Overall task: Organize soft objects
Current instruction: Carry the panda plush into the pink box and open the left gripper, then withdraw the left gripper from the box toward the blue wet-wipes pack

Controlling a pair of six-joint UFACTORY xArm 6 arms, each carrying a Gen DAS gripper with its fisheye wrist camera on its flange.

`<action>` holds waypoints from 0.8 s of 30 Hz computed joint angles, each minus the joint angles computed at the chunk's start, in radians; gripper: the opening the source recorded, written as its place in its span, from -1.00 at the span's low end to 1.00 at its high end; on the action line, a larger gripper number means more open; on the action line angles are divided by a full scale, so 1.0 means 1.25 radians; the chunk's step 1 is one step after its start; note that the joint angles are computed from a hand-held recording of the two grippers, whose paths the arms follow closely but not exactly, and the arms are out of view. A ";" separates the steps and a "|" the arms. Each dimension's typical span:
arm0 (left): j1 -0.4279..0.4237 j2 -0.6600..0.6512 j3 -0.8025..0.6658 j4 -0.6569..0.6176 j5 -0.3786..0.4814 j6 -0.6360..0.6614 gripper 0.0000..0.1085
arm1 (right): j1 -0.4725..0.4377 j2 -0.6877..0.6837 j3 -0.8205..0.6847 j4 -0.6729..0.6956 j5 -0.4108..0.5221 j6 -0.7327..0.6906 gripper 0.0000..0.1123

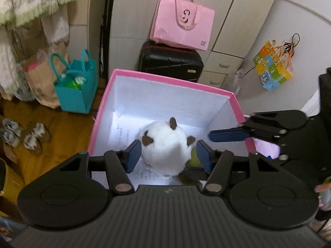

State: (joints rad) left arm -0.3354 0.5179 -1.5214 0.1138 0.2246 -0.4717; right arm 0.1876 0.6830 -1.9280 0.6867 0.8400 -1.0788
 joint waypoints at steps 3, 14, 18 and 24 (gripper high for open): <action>-0.003 -0.044 0.037 0.166 0.015 -0.108 0.11 | -0.006 -0.064 0.080 0.037 -0.024 -0.060 0.16; -0.057 -0.199 0.158 0.391 0.072 -0.227 0.17 | -0.034 -0.266 0.303 0.093 -0.022 -0.133 0.16; -0.085 -0.249 0.199 0.449 0.104 -0.262 0.21 | -0.053 -0.334 0.373 0.125 -0.009 -0.170 0.16; -0.123 -0.316 0.261 0.471 0.104 -0.266 0.27 | -0.088 -0.414 0.445 0.159 0.013 -0.210 0.16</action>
